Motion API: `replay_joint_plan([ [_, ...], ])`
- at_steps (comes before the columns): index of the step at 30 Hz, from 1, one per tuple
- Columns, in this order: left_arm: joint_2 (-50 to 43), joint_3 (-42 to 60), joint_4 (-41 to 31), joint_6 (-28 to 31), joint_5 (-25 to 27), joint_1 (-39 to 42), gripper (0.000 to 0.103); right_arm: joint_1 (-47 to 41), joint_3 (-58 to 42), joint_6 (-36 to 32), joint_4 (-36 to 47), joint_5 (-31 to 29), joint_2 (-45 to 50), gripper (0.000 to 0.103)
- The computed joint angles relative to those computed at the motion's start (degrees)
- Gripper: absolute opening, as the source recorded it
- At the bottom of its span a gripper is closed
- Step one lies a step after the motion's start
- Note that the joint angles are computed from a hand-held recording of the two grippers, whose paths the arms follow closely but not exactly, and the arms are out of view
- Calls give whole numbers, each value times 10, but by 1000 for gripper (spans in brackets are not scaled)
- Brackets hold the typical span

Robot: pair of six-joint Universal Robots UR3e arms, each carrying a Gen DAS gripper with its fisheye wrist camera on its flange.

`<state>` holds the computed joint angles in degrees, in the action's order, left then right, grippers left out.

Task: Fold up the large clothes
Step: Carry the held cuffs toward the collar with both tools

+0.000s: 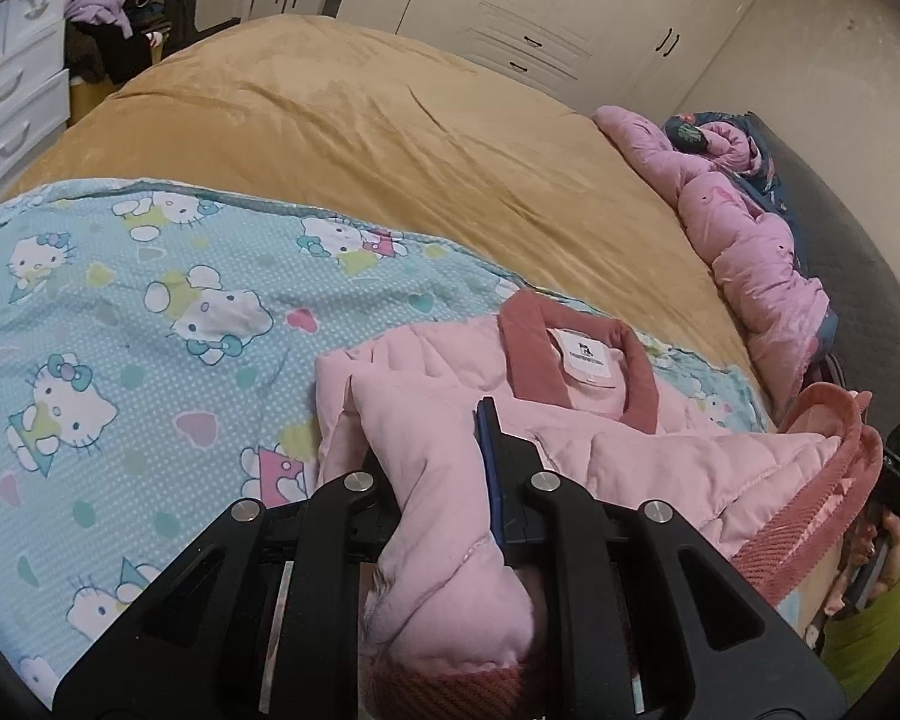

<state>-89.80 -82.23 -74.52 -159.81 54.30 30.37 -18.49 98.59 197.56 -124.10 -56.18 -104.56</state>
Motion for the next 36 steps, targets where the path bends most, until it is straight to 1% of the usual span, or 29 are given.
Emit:
replay_joint_plan([
  [10, -50, 7, 46, -29, 20, -26, 10, 9, 4, 21, -50, -6, 68, 20],
  [16, -71, 1, 70, -39, 30, -36, 10, 9, 1, 30, -64, 5, 102, 22],
  [20, -86, 0, 81, -44, 33, -40, 11, 1, 2, 38, -65, 23, 112, 24],
  [25, -99, 1, 87, -48, 35, -44, 11, -11, -10, 33, -43, 47, 128, 26],
  [28, -105, 1, 86, -46, 34, -44, 11, -23, -22, 23, -12, 70, 136, 28],
  [32, -115, 5, 83, -41, 28, -43, 11, -27, -43, 7, 26, 80, 145, 32],
  [34, -122, 12, 74, -37, 24, -41, 12, -32, -59, -4, 55, 91, 154, 35],
  [35, -125, 15, 67, -37, 20, -39, 13, -34, -63, -7, 63, 95, 156, 38],
  [36, -126, 18, 61, -37, 17, -38, 13, -37, -66, -8, 70, 103, 158, 44],
])
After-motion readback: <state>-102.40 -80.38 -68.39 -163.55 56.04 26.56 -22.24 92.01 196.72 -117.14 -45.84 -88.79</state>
